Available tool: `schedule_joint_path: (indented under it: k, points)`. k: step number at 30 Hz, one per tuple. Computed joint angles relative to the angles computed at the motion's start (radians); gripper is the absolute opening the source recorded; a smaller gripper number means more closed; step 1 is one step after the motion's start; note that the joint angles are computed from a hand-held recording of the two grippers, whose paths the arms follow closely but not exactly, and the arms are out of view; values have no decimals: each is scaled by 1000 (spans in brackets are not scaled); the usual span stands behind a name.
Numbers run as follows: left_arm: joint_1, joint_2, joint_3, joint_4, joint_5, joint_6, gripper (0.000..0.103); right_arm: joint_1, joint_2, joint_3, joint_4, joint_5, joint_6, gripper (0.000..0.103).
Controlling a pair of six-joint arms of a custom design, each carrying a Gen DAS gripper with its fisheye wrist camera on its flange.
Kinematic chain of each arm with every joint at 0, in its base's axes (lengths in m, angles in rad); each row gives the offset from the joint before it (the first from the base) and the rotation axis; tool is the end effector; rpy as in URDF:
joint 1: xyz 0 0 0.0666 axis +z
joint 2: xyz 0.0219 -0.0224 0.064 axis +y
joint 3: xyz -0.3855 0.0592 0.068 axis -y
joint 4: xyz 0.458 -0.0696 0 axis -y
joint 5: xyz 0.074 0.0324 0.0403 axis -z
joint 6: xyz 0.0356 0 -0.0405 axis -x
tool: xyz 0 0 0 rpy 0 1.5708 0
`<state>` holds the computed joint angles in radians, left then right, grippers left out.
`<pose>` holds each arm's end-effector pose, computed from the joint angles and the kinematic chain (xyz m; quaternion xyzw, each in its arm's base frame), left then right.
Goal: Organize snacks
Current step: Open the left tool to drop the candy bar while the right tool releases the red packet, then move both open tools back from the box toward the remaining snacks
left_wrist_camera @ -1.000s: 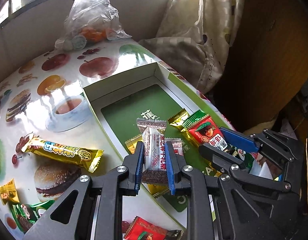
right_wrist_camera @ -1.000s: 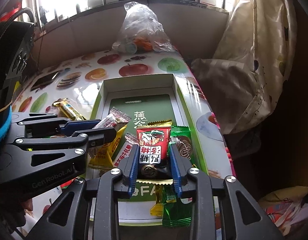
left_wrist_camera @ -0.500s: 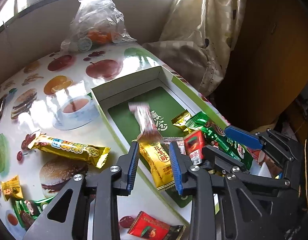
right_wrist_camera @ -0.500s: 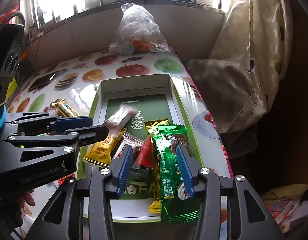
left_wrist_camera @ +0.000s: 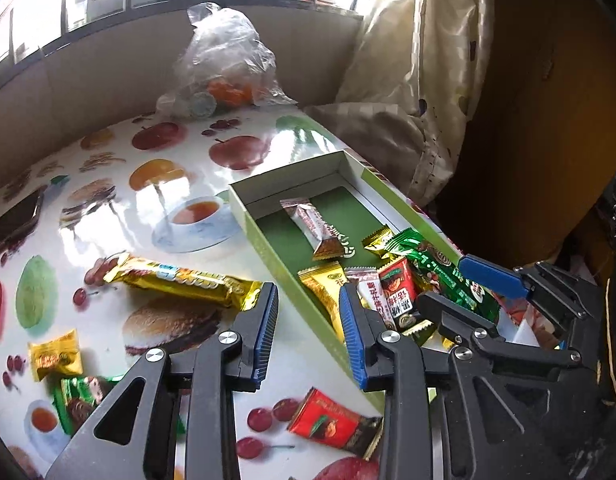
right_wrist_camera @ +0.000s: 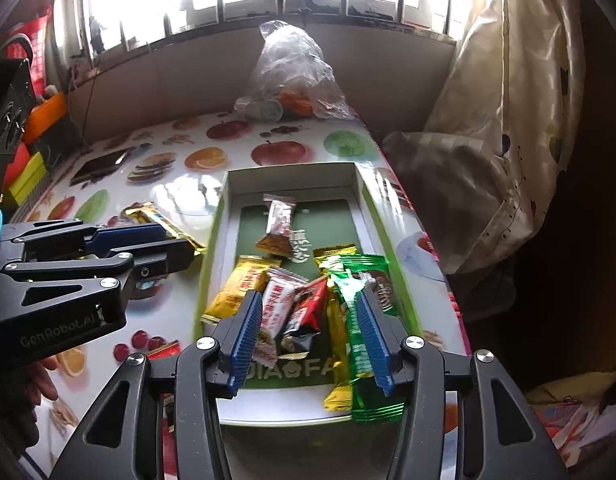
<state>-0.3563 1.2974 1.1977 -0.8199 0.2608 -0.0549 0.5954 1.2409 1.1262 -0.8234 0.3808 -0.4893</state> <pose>0.4695 -0.1850 0.3882 0.2325 0.9111 -0.1694 0.2951 0.4046 0.2576 0.3785 0.0093 0.9350 0.0036 0.3545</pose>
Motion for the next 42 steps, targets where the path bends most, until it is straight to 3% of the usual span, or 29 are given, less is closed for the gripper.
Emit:
schedule_joint_path:
  k: [31, 42]
  points:
    - [137, -144, -135, 7, -4, 1, 33, 117, 24, 22, 62, -73, 40, 49]
    - [205, -143, -155, 0, 13, -18, 33, 137, 34, 16, 108, -186, 90, 49]
